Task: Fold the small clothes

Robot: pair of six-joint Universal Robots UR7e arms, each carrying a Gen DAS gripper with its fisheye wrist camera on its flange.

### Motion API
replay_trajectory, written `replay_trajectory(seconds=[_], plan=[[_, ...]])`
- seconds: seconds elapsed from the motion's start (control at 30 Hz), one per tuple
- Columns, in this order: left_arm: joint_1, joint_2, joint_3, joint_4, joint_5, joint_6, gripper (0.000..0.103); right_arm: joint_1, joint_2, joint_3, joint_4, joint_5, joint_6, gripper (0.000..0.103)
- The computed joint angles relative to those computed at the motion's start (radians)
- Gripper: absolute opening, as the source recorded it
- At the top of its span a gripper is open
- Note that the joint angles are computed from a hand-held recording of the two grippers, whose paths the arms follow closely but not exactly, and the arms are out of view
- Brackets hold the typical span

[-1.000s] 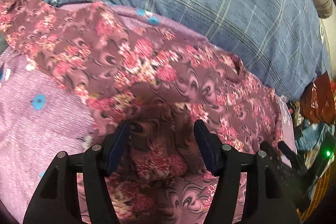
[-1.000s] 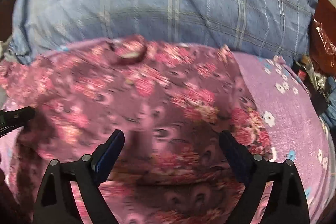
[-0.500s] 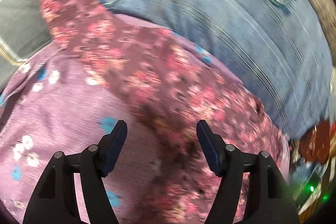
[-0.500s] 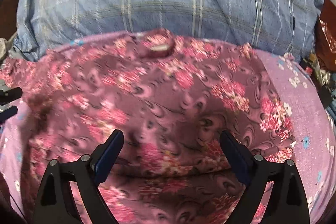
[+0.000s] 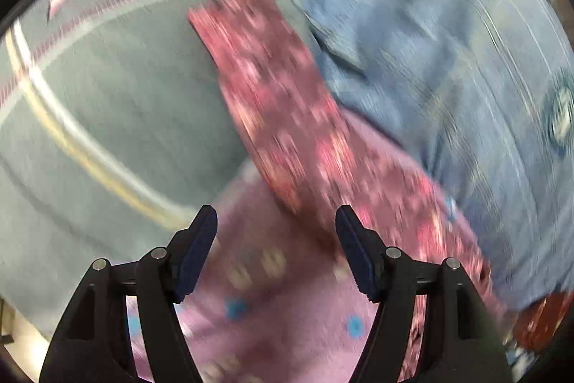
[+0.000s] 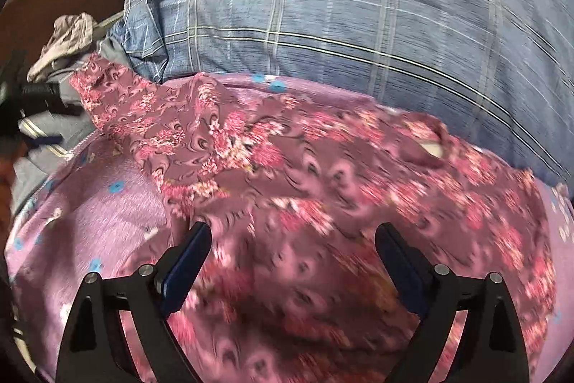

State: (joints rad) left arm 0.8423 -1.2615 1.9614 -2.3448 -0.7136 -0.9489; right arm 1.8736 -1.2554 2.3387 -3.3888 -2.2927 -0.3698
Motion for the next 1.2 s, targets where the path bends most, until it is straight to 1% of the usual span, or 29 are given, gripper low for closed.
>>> replay_trajectory(seconds=[0.03, 0.07, 0.1, 0.13, 0.17, 0.2, 0.23, 0.27, 0.3, 0.33, 0.37, 0.4, 0.43, 0.47, 0.5, 0.53, 0.57, 0.63, 0.7, 0.73, 0.8, 0.87, 0.9, 0.93, 0.97, 1.03, 1.07, 1.2], plan=[[0.013, -0.001, -0.024, 0.031, 0.015, -0.010, 0.068, -0.007, 0.029, -0.015, -0.007, -0.007, -0.004, 0.094], [0.032, 0.008, -0.068, 0.096, 0.044, -0.027, 0.068, -0.023, 0.063, -0.030, 0.001, -0.016, 0.000, 0.094], [0.042, 0.015, -0.090, 0.122, 0.055, -0.033, 0.068, -0.033, 0.087, -0.040, 0.019, -0.031, 0.008, 0.094], [0.057, 0.027, -0.119, 0.160, 0.068, -0.050, 0.068, -0.047, 0.119, -0.042, -0.004, -0.044, 0.003, 0.098], [0.077, 0.042, -0.148, 0.181, 0.066, -0.053, 0.068, -0.060, 0.132, -0.029, -0.070, -0.024, -0.005, 0.102], [0.093, 0.055, -0.165, 0.172, 0.050, -0.039, 0.068, -0.070, 0.127, -0.019, -0.093, 0.002, 0.000, 0.102], [0.109, 0.069, -0.179, 0.147, 0.028, -0.011, 0.078, -0.076, 0.117, -0.018, -0.075, 0.013, 0.006, 0.102], [0.114, 0.082, -0.178, 0.082, 0.014, 0.041, 0.089, -0.083, 0.109, -0.015, -0.070, 0.030, 0.008, 0.102], [0.112, 0.096, -0.180, 0.037, 0.016, 0.072, 0.089, -0.088, 0.106, -0.010, -0.074, 0.041, 0.007, 0.102], [0.113, 0.118, -0.194, 0.033, 0.031, 0.082, 0.089, -0.090, 0.106, -0.009, -0.078, 0.045, 0.005, 0.102], [0.115, 0.142, -0.215, 0.063, 0.052, 0.073, 0.089, -0.091, 0.107, -0.007, -0.085, 0.045, 0.001, 0.102], [0.113, 0.155, -0.222, 0.066, 0.073, 0.072, 0.087, -0.090, 0.108, -0.005, -0.092, 0.044, -0.001, 0.102], [0.108, 0.166, -0.218, 0.033, 0.092, 0.094, 0.062, -0.092, 0.108, -0.003, -0.095, 0.049, -0.001, 0.102], [0.113, 0.175, -0.230, 0.042, 0.085, 0.101, 0.014, -0.094, 0.106, -0.001, -0.097, 0.055, -0.001, 0.102], [0.128, 0.179, -0.248, 0.064, 0.037, 0.106, 0.004, -0.098, 0.105, 0.000, -0.100, 0.062, -0.003, 0.102], [0.142, 0.173, -0.245, 0.051, -0.014, 0.104, 0.003, -0.100, 0.104, 0.001, -0.104, 0.067, -0.004, 0.102], [0.146, 0.166, -0.236, 0.033, -0.023, 0.098, 0.003, -0.102, 0.105, -0.001, -0.103, 0.070, -0.006, 0.102], [0.132, 0.145, -0.204, -0.007, -0.011, 0.111, 0.003, -0.101, 0.101, 0.005, -0.107, 0.070, -0.006, 0.103], [0.112, 0.111, -0.165, -0.058, -0.038, 0.122, 0.003, -0.103, 0.098, 0.007, -0.106, 0.076, -0.005, 0.103], [0.096, 0.097, -0.151, -0.065, -0.034, 0.124, 0.003, -0.103, 0.098, 0.005, -0.105, 0.078, -0.004, 0.103], [0.049, 0.083, -0.137, -0.053, -0.004, 0.127, 0.003, -0.104, 0.096, 0.006, -0.101, 0.078, -0.002, 0.103], [-0.007, 0.075, -0.128, -0.037, 0.024, 0.126, 0.003, -0.102, 0.092, 0.005, -0.094, 0.078, 0.004, 0.103], [-0.019, 0.096, -0.156, -0.030, 0.032, 0.143, 0.003, -0.102, 0.085, 0.007, -0.087, 0.083, 0.006, 0.101], [-0.042, 0.097, -0.160, -0.022, 0.045, 0.155, 0.003, -0.102, 0.069, 0.014, -0.083, 0.092, 0.010, 0.099], [-0.070, 0.107, -0.168, -0.017, 0.062, 0.168, 0.003, -0.101, 0.057, 0.022, -0.096, 0.095, 0.012, 0.095], [-0.104, 0.129, -0.190, -0.023, 0.084, 0.206, 0.003, -0.098, 0.023, 0.048, -0.146, 0.094, 0.012, 0.095], [-0.131, 0.139, -0.196, -0.031, 0.095, 0.221, 0.003, -0.099, -0.014, 0.065, -0.157, 0.096, 0.012, 0.097], [-0.217, 0.188, -0.212, -0.077, 0.111, 0.289, 0.003, -0.112, -0.112, 0.107, -0.195, 0.050, -0.033, 0.097]])
